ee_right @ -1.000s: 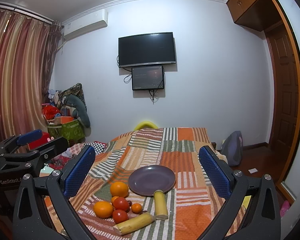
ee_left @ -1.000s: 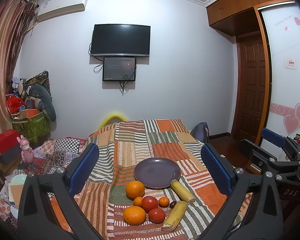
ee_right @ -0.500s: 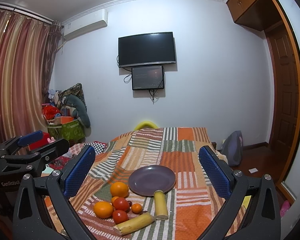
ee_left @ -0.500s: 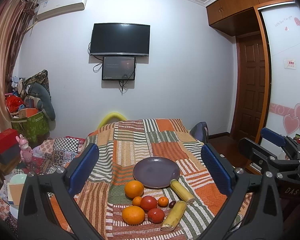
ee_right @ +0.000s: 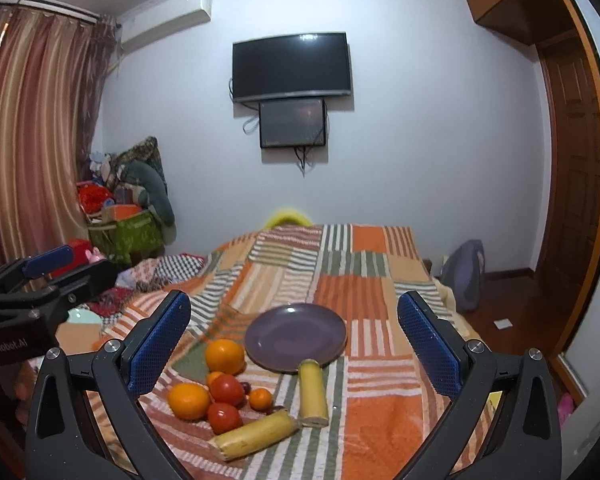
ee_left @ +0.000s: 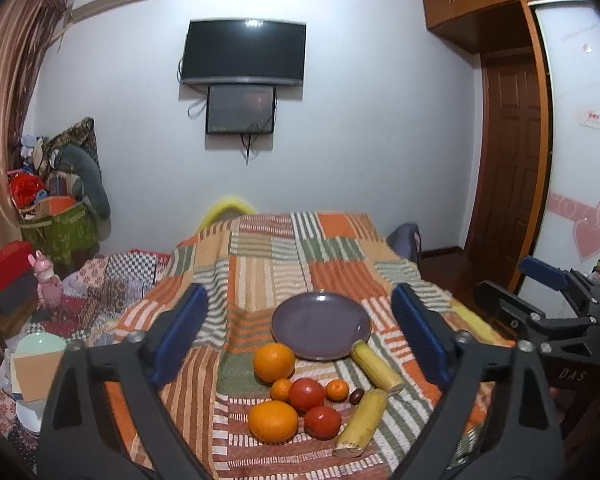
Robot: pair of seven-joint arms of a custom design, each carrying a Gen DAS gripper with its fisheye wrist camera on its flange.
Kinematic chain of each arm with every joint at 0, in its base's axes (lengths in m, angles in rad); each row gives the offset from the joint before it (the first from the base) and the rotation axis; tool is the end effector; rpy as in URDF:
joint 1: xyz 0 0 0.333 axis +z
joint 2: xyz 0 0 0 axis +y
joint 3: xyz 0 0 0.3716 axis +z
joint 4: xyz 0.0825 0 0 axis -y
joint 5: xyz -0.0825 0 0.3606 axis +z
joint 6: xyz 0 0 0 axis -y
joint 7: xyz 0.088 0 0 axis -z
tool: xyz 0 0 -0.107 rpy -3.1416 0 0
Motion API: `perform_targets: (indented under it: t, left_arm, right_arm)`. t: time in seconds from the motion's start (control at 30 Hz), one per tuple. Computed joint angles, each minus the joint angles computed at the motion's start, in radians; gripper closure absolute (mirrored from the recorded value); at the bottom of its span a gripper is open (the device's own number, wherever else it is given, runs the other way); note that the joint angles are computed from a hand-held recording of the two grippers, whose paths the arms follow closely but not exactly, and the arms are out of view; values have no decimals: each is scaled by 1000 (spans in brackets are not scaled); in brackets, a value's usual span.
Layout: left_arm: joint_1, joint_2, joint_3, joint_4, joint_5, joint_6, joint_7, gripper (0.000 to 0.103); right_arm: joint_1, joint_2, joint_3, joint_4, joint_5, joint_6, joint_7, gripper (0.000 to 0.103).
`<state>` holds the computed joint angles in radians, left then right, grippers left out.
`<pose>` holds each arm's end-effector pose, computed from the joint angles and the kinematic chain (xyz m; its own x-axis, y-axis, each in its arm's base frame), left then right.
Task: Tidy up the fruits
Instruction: 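Grasp the large orange with the left tool while the right tool grasps a yellow corn cob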
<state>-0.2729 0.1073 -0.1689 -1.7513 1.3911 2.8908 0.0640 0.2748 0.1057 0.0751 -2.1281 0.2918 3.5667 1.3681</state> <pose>0.5329 -0.3091 0.6467 -0.1675 -0.9845 0.0528 -0.3247 0.0045 -0.9458 0.5557 0.1623 0.5929 0.2163 -0.9755 -0.0404 -0.2528 -0.0160 -0.9674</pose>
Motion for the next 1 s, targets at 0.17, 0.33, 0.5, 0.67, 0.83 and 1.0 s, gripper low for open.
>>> perform_targets:
  t: [0.17,0.33,0.5,0.67,0.83,1.0]
  left_arm:
    - [16,61,6,14,-208,12,198,26]
    - [17,129,18,38,-419,-10,397,29]
    - [26,212,10,96,-633,-74,590,29]
    - [41,290,-13,158,-814,-127,771,29]
    - [54,384,-41,260,-982,-205,943,29]
    - [39,457,-36,359,-1061,-267,1045,29]
  right_arm:
    - [-12,30,-12,27,-17,-68,-14,16]
    - [-153,75,95,77,-129,-200,63,32]
    - [-229,132,169,155,-84,-344,2,46]
    - [-238,196,176,240,-11,-471,-70,50]
    - [-200,246,130,309,46,-569,-106,52]
    - [-154,290,77,373,94,-661,-146,59]
